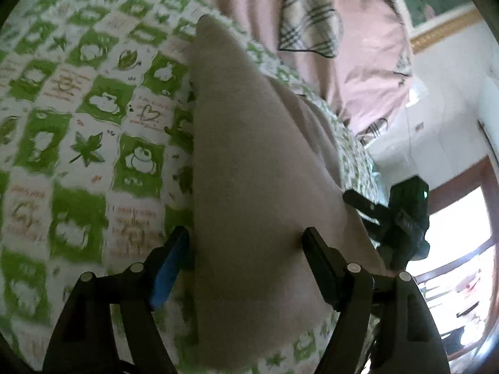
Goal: Fold small clothes
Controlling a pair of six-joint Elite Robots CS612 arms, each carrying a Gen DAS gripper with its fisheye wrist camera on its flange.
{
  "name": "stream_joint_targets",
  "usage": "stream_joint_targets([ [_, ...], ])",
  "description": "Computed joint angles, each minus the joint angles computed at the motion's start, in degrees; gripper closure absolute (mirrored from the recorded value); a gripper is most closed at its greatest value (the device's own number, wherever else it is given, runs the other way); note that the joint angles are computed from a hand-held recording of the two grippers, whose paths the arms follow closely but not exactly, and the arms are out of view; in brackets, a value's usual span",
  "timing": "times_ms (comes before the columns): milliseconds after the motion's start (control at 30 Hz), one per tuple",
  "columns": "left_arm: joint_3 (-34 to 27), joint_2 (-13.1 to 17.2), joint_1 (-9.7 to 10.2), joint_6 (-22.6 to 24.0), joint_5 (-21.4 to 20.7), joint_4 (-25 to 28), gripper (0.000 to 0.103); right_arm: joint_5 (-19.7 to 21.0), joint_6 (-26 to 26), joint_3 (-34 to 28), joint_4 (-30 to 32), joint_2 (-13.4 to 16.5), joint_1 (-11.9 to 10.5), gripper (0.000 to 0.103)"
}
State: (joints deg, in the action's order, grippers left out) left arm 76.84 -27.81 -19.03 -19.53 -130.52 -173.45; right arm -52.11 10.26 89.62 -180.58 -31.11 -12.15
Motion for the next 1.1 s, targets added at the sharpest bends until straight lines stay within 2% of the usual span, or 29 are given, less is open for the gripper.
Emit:
stream_joint_targets([
  [133,-5.5,3.7,0.20,-1.3,-4.5,2.0,0.027,2.2,1.9,-1.5,1.8,1.3,0.0,0.030],
  [167,-5.8,4.1,0.08,-1.2,-4.7,1.8,0.038,2.6,2.0,-1.6,1.8,1.5,0.1,0.030],
  [200,-6.2,4.4,0.01,-1.1,-5.1,1.8,0.045,3.2,2.0,-1.7,1.9,1.6,0.1,0.032],
  [233,-6.5,4.7,-0.06,-1.1,-4.8,1.3,0.048,3.9,2.1,-1.7,2.3,1.7,0.3,0.050],
  [267,-6.0,4.5,-0.14,-1.0,-4.5,0.4,0.053,3.9,2.5,-1.6,2.5,1.7,0.4,0.058],
  [333,-4.4,3.5,-0.12,-0.3,-4.0,-1.2,0.059,1.5,2.7,-0.7,1.1,0.9,1.2,0.062],
  [400,-1.5,1.5,0.22,0.8,-3.3,-3.2,0.062,2.5,4.2,0.7,-2.4,0.1,1.6,0.067],
  [533,5.3,-2.8,2.12,1.7,-2.1,-8.6,0.062,4.8,3.8,3.3,-7.0,-1.1,3.3,0.069],
  [767,15.8,-9.2,6.01,4.8,1.7,-12.4,0.063,10.4,3.0,3.3,-9.5,0.3,7.5,0.069],
  [867,18.0,-9.8,7.35,5.3,1.8,-13.1,0.063,11.5,2.3,3.0,-8.8,1.0,8.9,0.069],
  [967,18.9,-9.4,8.00,6.5,2.1,-11.3,0.062,9.3,1.0,3.1,-6.2,1.3,10.0,0.069],
  [1033,19.0,-8.6,7.73,7.0,3.5,-10.7,0.058,6.9,0.3,3.4,-5.3,1.4,10.4,0.069],
  [1100,19.0,-7.7,8.34,4.9,1.7,-12.7,0.048,7.5,2.0,3.6,-5.9,2.0,10.0,0.065],
])
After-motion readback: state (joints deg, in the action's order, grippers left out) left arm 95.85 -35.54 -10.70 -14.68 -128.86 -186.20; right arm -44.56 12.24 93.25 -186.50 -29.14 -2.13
